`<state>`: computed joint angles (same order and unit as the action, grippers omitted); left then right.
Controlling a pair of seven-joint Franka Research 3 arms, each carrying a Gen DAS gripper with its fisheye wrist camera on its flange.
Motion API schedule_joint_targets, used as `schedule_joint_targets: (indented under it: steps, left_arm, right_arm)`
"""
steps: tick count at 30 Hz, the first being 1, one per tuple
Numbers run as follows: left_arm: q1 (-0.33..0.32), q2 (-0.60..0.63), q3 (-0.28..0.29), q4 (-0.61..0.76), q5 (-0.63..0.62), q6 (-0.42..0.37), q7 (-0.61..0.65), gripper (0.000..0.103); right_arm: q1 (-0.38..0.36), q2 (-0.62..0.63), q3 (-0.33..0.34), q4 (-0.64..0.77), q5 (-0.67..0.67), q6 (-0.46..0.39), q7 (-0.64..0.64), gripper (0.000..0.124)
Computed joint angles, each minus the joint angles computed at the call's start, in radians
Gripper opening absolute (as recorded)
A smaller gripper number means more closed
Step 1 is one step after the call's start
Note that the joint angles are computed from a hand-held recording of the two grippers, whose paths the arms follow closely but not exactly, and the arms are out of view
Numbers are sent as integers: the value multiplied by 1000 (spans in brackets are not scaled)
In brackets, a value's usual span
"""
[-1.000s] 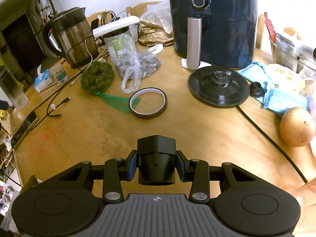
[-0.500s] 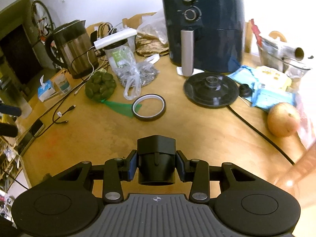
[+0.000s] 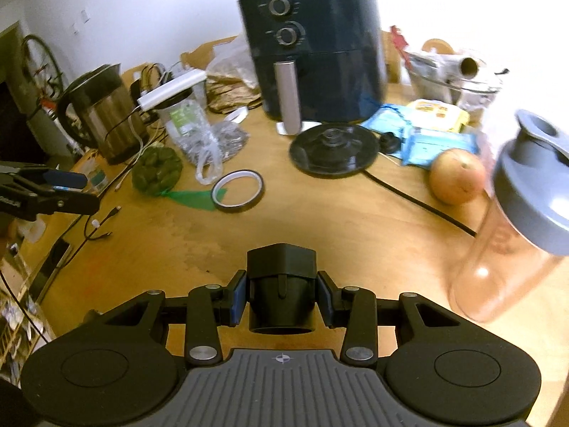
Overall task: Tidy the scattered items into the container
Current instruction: 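Lower the left gripper onto the tape ring rim and close it while the right gripper holds the black object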
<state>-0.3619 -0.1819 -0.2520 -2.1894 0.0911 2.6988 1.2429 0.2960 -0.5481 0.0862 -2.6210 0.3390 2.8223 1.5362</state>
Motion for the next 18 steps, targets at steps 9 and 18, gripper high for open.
schedule_joint_targets:
  steps: [9,18]
  left_arm:
    - [2,116,-6,81,-21,32,77,103]
    - [12,258,-28,193,19,11,101,78]
  right_arm:
    - [-57,-56,35,-45,-31,-2,113,43]
    - [-91,-112,62,-80,-80,-28,210,43]
